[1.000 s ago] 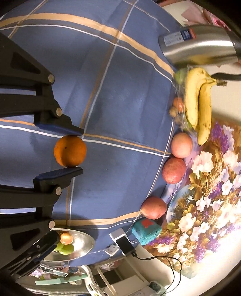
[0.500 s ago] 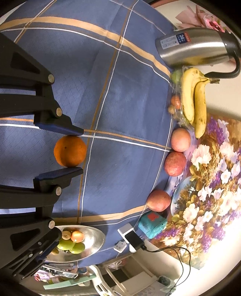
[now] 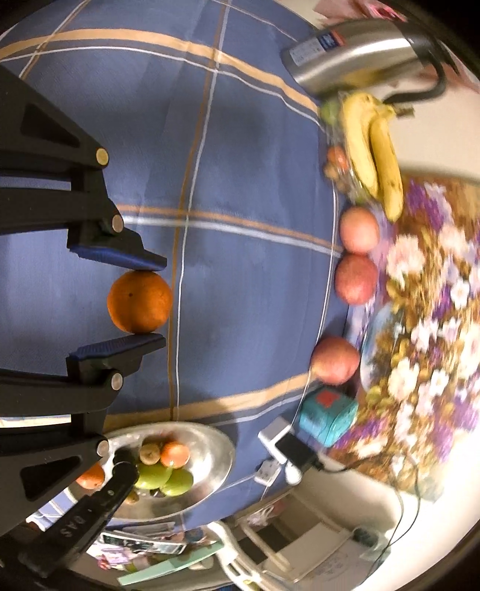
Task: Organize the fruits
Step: 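Carry the tangerine and black plum over the steel plate with both tools, then open both tools to drop the tangerine and black plum into the plate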
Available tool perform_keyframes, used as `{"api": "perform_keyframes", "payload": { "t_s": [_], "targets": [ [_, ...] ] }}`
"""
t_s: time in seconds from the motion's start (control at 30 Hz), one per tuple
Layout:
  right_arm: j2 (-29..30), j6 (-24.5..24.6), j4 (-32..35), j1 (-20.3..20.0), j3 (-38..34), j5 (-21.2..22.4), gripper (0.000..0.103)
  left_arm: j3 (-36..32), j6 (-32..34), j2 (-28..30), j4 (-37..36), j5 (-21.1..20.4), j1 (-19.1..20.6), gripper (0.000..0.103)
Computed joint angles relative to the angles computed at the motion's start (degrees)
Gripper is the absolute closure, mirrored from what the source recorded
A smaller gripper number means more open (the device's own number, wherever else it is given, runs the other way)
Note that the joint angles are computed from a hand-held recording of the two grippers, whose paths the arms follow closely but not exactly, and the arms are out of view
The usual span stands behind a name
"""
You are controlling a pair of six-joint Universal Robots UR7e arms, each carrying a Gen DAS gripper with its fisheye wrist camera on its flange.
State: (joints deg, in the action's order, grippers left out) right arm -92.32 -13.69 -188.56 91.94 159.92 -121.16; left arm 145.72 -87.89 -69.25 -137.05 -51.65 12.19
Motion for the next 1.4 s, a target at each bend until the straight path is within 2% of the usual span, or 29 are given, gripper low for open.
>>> {"api": "perform_keyframes", "payload": {
  "t_s": [0.17, 0.3, 0.43, 0.6, 0.83, 1.13, 1.2, 1.27, 1.4],
  "targets": [
    [-4.53, -0.45, 0.3, -3.78, -0.35, -0.21, 0.08, -1.8, 6.08, 4.72, -7.07, 0.04, -0.13, 0.066],
    [-5.8, -0.39, -0.13, -5.01, -0.59, -2.08, 0.08, -3.92, 12.07, 9.49, -13.26, -0.1, -0.4, 0.066],
    [-6.87, -0.55, 0.57, -5.94, -0.59, -2.19, 0.079, -5.89, 17.26, 14.01, -19.27, -0.22, -0.62, 0.066],
    [-6.61, -1.0, 0.27, -6.11, -0.66, -2.62, 0.079, -7.66, 20.84, 17.49, -22.25, 0.06, -0.7, 0.066],
    [-5.57, -0.95, 0.38, -6.13, -0.86, -3.49, 0.079, -8.15, 24.08, 20.58, -28.38, -0.21, 0.54, 0.066],
    [-4.44, -0.51, 0.51, -7.19, -1.03, -4.7, 0.079, -9.02, 25.63, 22.61, -29.76, -2.37, 1.69, 0.064],
    [-4.06, -0.4, 0.05, -7.03, -1.04, -5.18, 0.079, -9.02, 25.71, 22.68, -30.1, -2.54, 1.76, 0.062],
    [-4.02, -0.45, -0.02, -7.15, -1.02, -5.09, 0.079, -8.88, 25.65, 22.61, -30.51, -2.45, 1.65, 0.055],
    [-3.75, -0.3, -0.35, -7.08, -0.97, -5.46, 0.079, -8.75, 25.58, 22.41, -30.7, -2.36, 1.55, 0.055]
  ]
}}
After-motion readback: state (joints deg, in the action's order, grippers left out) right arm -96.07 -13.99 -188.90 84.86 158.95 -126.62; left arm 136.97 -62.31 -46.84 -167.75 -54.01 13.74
